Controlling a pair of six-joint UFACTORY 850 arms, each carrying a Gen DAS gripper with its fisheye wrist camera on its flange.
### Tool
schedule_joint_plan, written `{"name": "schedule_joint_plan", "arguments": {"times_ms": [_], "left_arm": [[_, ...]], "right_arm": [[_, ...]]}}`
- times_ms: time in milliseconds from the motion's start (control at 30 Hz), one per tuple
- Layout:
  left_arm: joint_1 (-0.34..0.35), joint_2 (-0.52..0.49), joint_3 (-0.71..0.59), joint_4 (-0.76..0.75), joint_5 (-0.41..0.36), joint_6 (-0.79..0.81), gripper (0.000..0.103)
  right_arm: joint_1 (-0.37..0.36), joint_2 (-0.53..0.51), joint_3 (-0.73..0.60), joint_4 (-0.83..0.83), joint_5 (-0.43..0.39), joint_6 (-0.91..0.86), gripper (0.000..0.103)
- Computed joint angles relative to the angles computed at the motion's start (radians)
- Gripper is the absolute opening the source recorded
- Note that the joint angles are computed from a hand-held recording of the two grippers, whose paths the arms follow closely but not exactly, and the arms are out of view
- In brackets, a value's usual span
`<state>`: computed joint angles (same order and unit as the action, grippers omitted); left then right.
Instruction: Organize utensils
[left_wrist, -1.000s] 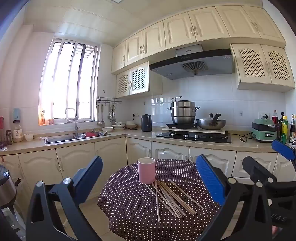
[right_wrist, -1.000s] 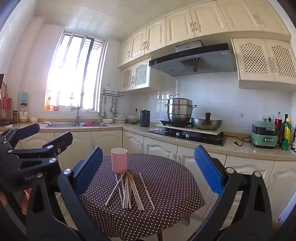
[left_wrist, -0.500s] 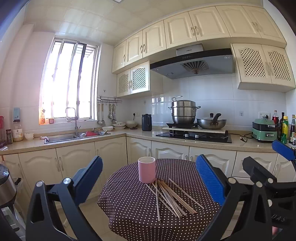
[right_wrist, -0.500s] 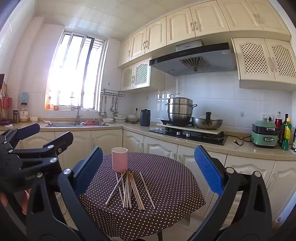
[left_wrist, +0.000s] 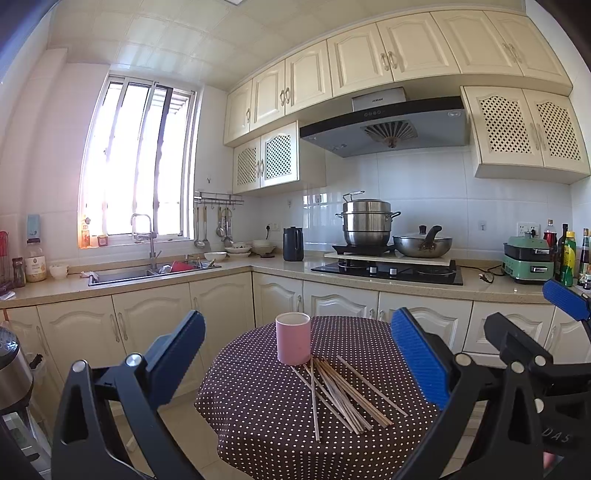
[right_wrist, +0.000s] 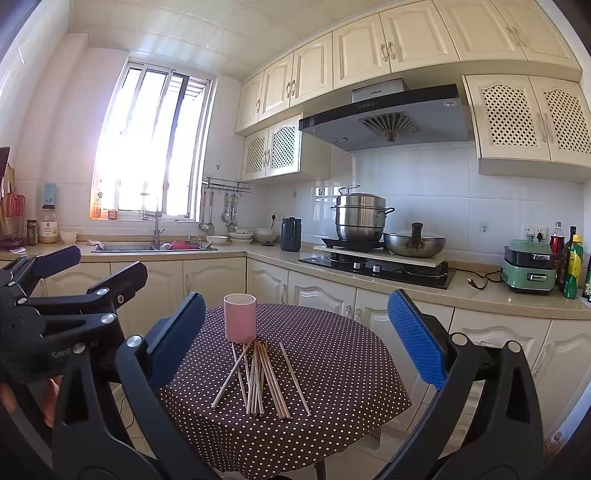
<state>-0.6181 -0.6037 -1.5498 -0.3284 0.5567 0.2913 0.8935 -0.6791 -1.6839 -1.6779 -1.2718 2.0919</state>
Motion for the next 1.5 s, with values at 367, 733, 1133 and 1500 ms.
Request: {"name": "schedule_joint_plan", "arguments": {"times_ms": [367, 733, 1133, 1500], "left_arm": [[-0.003, 0.005, 0.004, -0.005, 0.003, 0.006, 0.099], [-0.004, 0.007, 0.002, -0.013, -0.003, 0.013, 0.099], [-0.002, 0.007, 0.002, -0.009, -0.006, 0.007, 0.099], [0.001, 0.0, -0.002, -0.011, -0.008, 0.008, 0.099]], "right_arm": [[0.002, -0.008, -0.015, 0.001, -0.002, -0.009, 0.097], [0.004, -0.013, -0.024, 0.006, -0.001, -0.014, 0.097], [0.006, -0.022, -0.035, 0.009, 0.0, -0.013, 0.097], [0.002, -0.023, -0.035, 0.01, 0.01, -0.009, 0.097]]}}
